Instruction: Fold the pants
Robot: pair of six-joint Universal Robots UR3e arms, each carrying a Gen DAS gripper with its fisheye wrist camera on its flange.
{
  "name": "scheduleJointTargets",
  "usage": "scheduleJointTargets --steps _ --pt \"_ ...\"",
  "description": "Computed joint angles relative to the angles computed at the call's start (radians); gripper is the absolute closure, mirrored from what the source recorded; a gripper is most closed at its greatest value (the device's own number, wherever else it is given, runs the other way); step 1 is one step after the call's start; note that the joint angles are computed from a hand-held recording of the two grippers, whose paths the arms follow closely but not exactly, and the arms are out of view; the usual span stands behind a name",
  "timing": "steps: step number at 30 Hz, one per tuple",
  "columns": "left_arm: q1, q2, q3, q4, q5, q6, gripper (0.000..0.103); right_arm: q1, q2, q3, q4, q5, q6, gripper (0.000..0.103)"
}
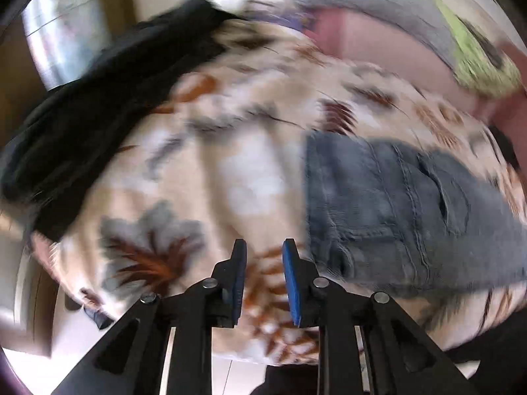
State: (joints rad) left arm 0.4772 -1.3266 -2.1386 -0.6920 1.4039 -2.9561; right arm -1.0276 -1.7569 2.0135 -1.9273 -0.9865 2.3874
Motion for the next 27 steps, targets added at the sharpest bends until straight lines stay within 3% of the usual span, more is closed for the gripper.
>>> scheduleJointTargets --steps 2,4,7,9,11,14,15,20,22,23,24,27 --pt "0.004 0.018 0.035 0.009 -0.032 -0.044 0.065 -0.028 -0.021 -0.03 0.026 0.049 0.034 0.031" --pt "-0.069 -0.016 0.089 0.049 -0.035 -0.081 0.042 -0.008 0.006 -0.094 0.068 0.091 0.081 0.031" --pt "-0.246 -0.115 0.153 0.138 0.013 -0.114 0.037 0.073 0.043 -0.144 0.088 0.086 0.172 0.031" --pt "-0.379 -0.209 0.203 0.175 0.089 -0.142 0.037 0.079 0.064 -0.159 0.199 0.107 0.237 0.031" --pt "-0.449 -0.256 0.208 0.203 0.115 -0.175 0.037 -0.003 0.02 -0.096 0.401 0.216 0.195 0.031" --pt "-0.516 -0.318 0.208 0.242 0.127 -0.202 0.037 -0.042 -0.044 -0.012 0.528 0.317 0.16 0.031" --pt "-0.542 -0.348 0.22 0.252 0.146 -0.214 0.037 -0.02 -0.034 0.002 0.507 0.337 0.192 0.031" --pt "-0.591 -0.447 0.241 0.294 0.229 -0.233 0.037 0.093 0.146 0.17 -0.083 0.384 0.694 0.031" --pt "-0.58 -0.469 0.239 0.28 0.233 -0.243 0.036 0.086 0.147 0.228 -0.268 0.381 0.812 0.047" --pt "-0.562 -0.476 0.225 0.29 0.206 -0.246 0.035 0.091 0.129 0.223 -0.303 0.359 0.816 0.072" --pt "-0.537 -0.471 0.192 0.323 0.168 -0.246 0.033 0.105 0.114 0.203 -0.332 0.334 0.821 0.081" --pt "-0.511 -0.458 0.152 0.357 0.13 -0.228 0.032 0.137 -0.061 0.174 -0.345 0.207 0.743 0.089"
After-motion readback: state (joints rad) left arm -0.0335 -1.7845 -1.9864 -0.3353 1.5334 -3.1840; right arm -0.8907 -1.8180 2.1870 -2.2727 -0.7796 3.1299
